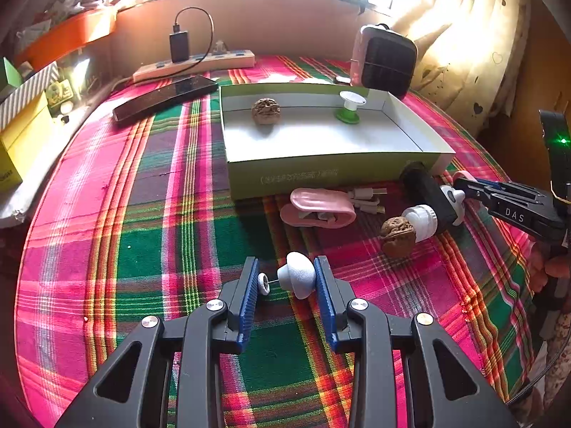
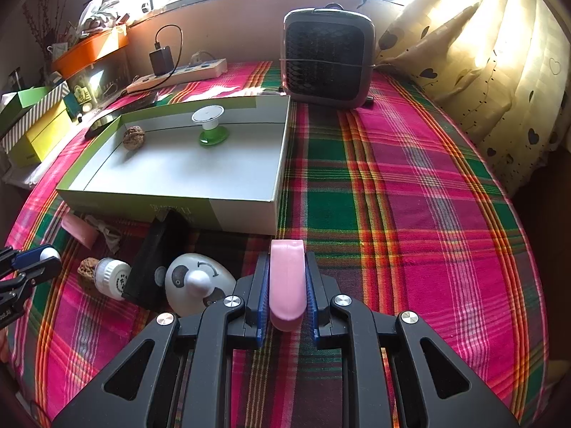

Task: Organize objects
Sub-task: 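Carry the knob and the pink clip over the green box with both tools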

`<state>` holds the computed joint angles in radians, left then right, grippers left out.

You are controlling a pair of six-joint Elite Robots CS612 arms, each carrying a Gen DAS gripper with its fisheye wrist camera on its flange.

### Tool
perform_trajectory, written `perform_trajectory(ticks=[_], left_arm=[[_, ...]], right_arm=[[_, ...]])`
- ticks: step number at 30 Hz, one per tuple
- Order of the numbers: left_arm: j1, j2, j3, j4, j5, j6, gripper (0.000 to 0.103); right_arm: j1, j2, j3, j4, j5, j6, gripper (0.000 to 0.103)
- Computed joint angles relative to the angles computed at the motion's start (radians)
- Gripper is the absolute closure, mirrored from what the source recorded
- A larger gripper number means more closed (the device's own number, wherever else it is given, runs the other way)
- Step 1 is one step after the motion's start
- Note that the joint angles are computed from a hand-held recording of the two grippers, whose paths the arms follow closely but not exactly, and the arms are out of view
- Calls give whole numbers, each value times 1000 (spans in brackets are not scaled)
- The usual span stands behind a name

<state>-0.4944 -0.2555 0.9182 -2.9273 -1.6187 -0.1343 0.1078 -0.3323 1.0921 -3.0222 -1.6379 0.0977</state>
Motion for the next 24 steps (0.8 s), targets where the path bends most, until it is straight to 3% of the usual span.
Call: perform_trajectory(ticks=[12, 24], left_arm=[[4, -20, 7, -18, -14, 21, 74], [1, 19, -110, 52, -31, 50, 74]], right_arm=[[-1, -18, 12, -16, 15, -10, 84], [4, -14, -30, 6, 27, -37, 84]])
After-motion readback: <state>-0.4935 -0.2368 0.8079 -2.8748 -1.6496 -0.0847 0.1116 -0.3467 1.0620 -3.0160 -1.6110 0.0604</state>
